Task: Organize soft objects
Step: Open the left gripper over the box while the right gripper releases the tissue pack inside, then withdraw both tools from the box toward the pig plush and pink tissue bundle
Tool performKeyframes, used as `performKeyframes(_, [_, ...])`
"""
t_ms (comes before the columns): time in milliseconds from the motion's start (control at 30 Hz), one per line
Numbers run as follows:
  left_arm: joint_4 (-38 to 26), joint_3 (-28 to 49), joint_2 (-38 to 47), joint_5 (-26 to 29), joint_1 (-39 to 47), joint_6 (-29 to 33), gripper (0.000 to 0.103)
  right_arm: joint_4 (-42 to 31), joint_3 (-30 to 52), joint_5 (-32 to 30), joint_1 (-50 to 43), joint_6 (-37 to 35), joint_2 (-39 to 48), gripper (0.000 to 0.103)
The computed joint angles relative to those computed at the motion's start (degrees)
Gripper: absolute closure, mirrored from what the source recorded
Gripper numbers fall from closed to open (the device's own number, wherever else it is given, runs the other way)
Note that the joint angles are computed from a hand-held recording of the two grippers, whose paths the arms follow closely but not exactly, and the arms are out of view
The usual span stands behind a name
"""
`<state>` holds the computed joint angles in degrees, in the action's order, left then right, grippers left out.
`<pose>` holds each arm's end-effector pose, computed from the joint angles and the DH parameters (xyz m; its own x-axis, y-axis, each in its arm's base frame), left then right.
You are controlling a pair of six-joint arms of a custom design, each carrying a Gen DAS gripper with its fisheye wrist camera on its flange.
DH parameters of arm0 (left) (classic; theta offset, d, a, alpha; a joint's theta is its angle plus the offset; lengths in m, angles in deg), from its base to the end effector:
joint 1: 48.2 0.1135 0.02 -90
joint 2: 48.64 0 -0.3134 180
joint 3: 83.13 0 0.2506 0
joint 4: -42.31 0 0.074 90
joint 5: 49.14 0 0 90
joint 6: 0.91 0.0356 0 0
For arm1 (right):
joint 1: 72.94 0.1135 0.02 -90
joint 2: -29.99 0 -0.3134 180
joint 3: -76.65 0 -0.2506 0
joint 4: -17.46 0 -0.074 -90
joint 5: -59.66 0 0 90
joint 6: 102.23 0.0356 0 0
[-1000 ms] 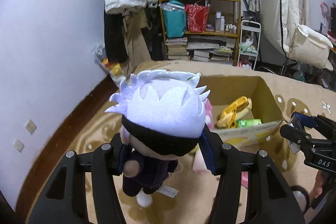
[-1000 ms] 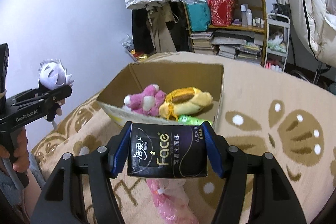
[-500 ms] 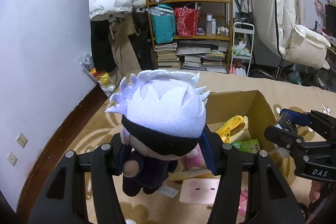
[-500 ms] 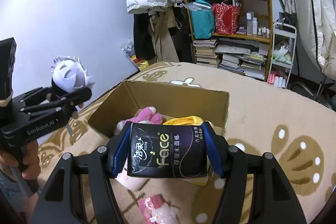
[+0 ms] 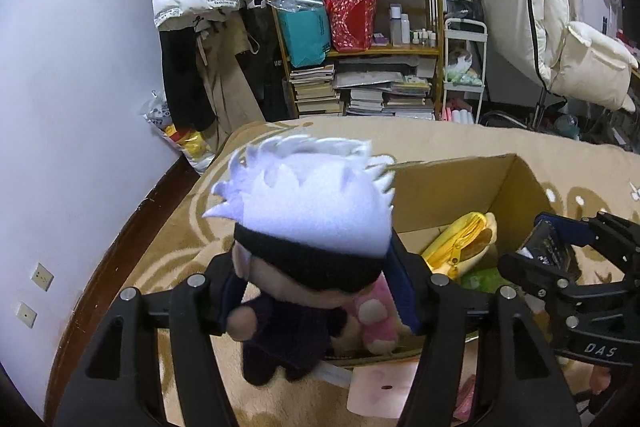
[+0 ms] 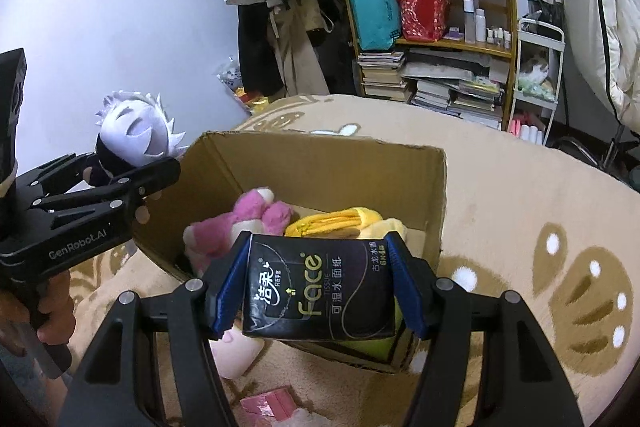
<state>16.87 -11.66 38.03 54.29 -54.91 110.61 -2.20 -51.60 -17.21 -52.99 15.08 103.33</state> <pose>0.3229 -0.0463 0.2899 -0.4959 0.4176 -0.7614 0.5058 0.8516 0.1376 0.2329 0.0759 0.2499 -0.6295 0.2468 -0.7368 0.1318 0.9684 0.2119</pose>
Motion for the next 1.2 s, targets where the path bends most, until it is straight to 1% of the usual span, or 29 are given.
performKeyframes(67, [0.14, 0.05, 0.49, -0.52, -0.35, 0.38, 0.039, 1.33, -0.9, -1.96, -1.16, 0.34, -0.26, 0.034])
performKeyframes(100, [0.33, -0.04, 0.63, -0.73, -0.52, 0.42, 0.035, 1.75, -1.27, -2.89, -1.92, 0.94, -0.42, 0.034])
performKeyframes(133, [0.7, -0.26, 0.64, -1.03, -0.69, 0.37, 0.028, 1.9, -1.52, -3.27, -2.31, 1.22, -0.59, 0.033])
performKeyframes(200, [1.29, -0.45, 0.6, -1.48, -0.88, -0.18, 0.023, 2.81, -2.22, -4.92, -3.45, 1.17, -1.1, 0.033])
performKeyframes(267, [1.42, -0.53, 0.42, -0.7, -0.63, -0.59, 0.021, 2.35, -1.83, -4.62, -3.47, 0.75, -1.26, 0.022])
performKeyframes(300, [1.05, -0.29, 0.49, -0.29, -0.27, -0.31, 0.018, 2.27, -1.83, -3.8, -3.06, 0.74, -1.55, 0.015])
performKeyframes(333, [0.58, -0.08, 0.55, -0.39, -0.27, -0.14, 0.013, 2.41, -1.92, -3.58, -2.73, 0.73, -1.91, 0.013])
performKeyframes(400, [0.36, -0.04, 0.48, -0.9, -0.14, 0.2, 0.01, 1.62, -1.7, -2.49, -1.9, 0.97, -2.79, 0.009])
performKeyframes(500, [0.49, -0.35, -0.06, -2.31, -0.06, 0.03, 0.008, 0.66, -1.54, -1.05, -1.01, 1.22, -4.07, 0.0])
performKeyframes(600, [-1.11, 0.25, -0.52, -2.14, 0.68, 0.25, 0.007, -1.09, -1.27, 0.71, 0.23, 1.62, -5.45, 0.0])
performKeyframes(700, [-2.39, 0.55, -1.27, -1.61, 1.9, 0.34, 0.004, -3.03, -1.0, 1.42, 1.02, 2.14, -6.81, 0.0])
performKeyframes(833, [-4.22, 0.54, -3.14, -0.15, 4.24, 0.59, 0.003, -6.15, -0.71, 3.34, 2.67, 2.84, -9.24, 0.0])
performKeyframes(1067, [-9.15, -0.06, -6.48, 3.21, 8.27, 2.53, 0.0, -10.89, -0.9, 8.2, 7.92, 6.25, -13.1, 0.0])
performKeyframes(1200, [-11.06, -0.65, -7.92, 3.57, 9.47, 3.73, 0.0, -13.74, -0.47, 11.3, 11.41, 7.76, -14.13, 0.0])
